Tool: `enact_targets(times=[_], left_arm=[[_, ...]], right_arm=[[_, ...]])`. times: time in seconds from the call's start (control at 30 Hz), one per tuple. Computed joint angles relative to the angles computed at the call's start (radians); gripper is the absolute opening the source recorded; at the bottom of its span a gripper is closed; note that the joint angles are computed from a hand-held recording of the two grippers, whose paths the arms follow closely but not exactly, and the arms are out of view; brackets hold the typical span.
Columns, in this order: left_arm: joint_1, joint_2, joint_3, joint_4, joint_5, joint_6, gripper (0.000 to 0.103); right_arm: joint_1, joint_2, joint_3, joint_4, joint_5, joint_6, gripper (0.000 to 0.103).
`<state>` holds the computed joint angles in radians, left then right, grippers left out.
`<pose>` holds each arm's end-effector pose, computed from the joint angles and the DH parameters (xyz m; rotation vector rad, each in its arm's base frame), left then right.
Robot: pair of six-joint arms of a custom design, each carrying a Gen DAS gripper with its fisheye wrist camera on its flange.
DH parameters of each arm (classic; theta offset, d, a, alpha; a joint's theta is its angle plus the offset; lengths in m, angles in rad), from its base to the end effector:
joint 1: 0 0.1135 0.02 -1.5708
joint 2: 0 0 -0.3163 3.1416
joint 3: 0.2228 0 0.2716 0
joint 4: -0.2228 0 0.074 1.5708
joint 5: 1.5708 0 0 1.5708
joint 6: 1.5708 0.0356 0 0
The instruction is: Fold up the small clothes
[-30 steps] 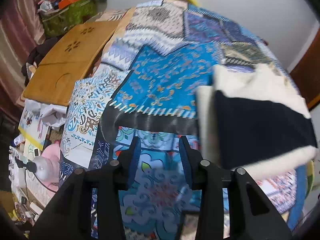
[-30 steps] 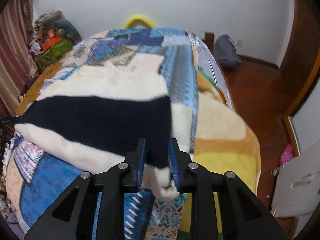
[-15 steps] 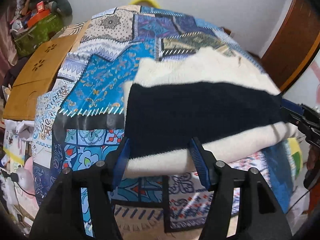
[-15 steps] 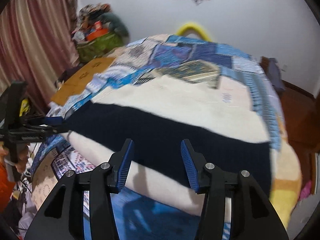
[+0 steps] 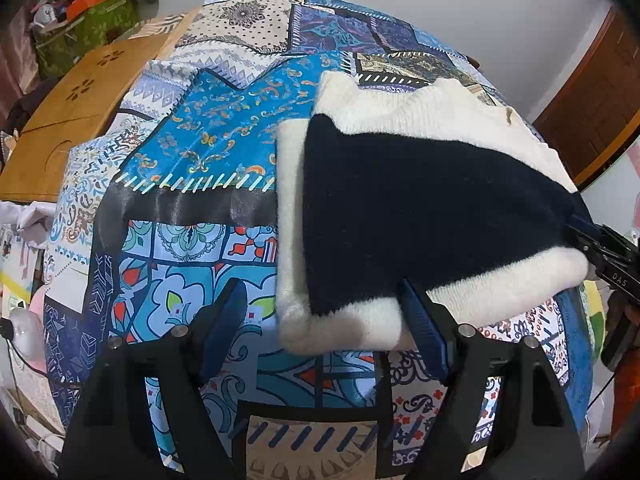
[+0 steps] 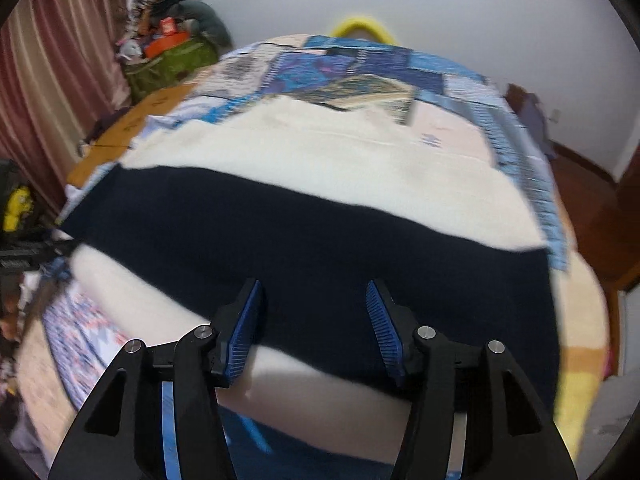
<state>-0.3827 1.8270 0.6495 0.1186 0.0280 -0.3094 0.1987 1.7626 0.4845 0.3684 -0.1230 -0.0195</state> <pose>0.2879 -0.1170 0.1023 0.1071 2.6542 -0.2708 0.2749 0.0598 0.1014 -0.3227 2.4640 0.2286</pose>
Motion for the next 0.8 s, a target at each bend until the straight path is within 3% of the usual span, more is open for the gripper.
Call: enact_targets(times=[0.23,0.37,0.47,0.6,0.8], left_arm=[[-0.016,-0.005,0.008,-0.017,-0.034,-0.003,0.079],[-0.022,-0.016,0.008,-0.032,-0.060,-0.003,0.079],[-0.024,-0.037,-0.001,-0.047,-0.081,-0.006,0.079],[-0.019,-0.096,-0.017,-0.094,-0.079,-0.038,0.079],[-0.015,-0.227,-0.071,-0.123,-0.015,-0.116,0.079]], right_arm=[[-0.216,-0.091,-0.090,-0.016,-0.007,-0.084,0.050],[-0.358,-0.128,-0.128,-0.041,-0.118,-0.122,0.046],[-0.372,-0.160,-0.162,-0.028,-0.036,-0.131,0.049],[-0.472,-0.202,-0.163,-0.094,-0.122,-0.145,0.049],[-0.406,-0.351,-0.161,-0.178,-0.125,-0.119,0.049]])
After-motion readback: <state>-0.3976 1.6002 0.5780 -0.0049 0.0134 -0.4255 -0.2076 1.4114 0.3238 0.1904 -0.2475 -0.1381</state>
